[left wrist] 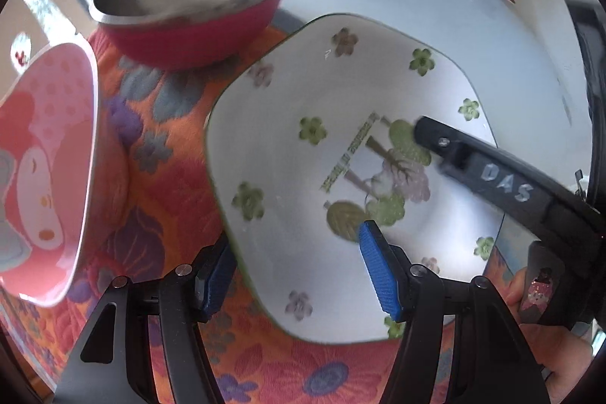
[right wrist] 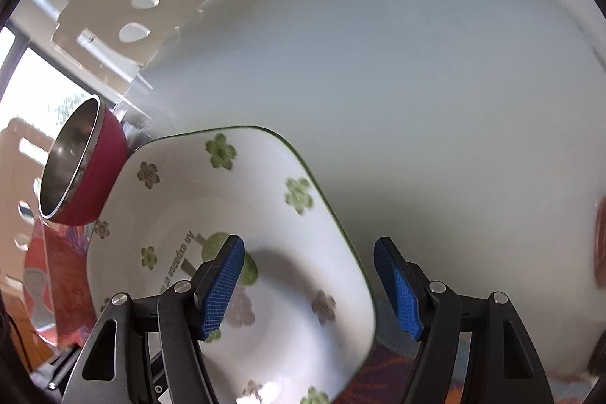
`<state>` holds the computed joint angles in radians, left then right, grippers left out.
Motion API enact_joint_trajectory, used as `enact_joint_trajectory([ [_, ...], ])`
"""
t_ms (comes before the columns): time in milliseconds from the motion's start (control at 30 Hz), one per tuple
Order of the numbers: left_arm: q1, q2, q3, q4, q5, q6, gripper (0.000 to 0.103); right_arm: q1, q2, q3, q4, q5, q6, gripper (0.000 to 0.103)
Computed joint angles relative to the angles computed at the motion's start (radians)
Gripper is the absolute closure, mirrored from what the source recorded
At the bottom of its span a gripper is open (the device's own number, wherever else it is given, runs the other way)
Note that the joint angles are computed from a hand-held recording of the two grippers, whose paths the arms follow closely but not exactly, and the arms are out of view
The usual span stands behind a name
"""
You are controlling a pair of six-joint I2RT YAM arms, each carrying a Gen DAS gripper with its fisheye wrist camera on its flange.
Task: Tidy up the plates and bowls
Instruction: 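Lift the second forest-print plate with the right tool while the left tool grips its rim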
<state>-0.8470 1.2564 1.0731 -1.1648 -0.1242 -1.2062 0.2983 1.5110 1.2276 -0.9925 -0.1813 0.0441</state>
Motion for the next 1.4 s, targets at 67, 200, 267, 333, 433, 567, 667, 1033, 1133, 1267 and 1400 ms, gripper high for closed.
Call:
enact_joint_trajectory([
  [67,0.014,0.020,0.011,0.012,-0.005,0.033,0.043,0.020,0.005,-0.003,0.023,-0.002,-0.023,0.032],
  [200,0.056,0.018,0.002,0.046,0.008,0.065,0.045,0.016,-0.004,-0.018,0.041,-0.002,-0.051,0.032],
  [267,0.077,0.005,-0.009,0.056,0.011,0.094,0.046,0.003,-0.013,-0.022,0.028,-0.017,-0.069,0.035],
  [333,0.100,-0.005,-0.015,0.060,0.018,0.128,0.046,-0.013,-0.024,-0.024,0.006,-0.032,-0.109,0.038],
  [433,0.118,0.001,0.003,0.039,0.035,0.165,0.046,-0.032,-0.016,-0.008,-0.030,-0.055,-0.118,0.045],
  [567,0.106,-0.004,0.011,0.044,0.058,0.198,0.046,-0.073,-0.038,0.004,-0.097,-0.078,-0.112,0.047],
  [667,0.147,-0.049,-0.013,0.032,0.121,0.255,0.046,-0.078,-0.060,0.021,-0.165,-0.080,-0.120,0.047],
  [1033,0.155,-0.166,-0.083,-0.085,0.199,0.347,0.043,-0.015,-0.289,-0.137,-0.319,-0.119,0.042,0.047],
  [1133,0.146,-0.234,-0.127,-0.118,0.220,0.359,0.044,-0.013,-0.339,-0.170,-0.372,-0.178,0.080,0.047],
  [1267,0.140,-0.220,-0.126,-0.112,0.197,0.381,0.046,-0.065,-0.355,-0.209,-0.380,-0.239,0.057,0.048],
  [1400,0.040,-0.232,-0.142,-0.090,0.156,0.276,0.045,-0.097,-0.335,-0.176,-0.341,-0.223,0.047,0.048],
])
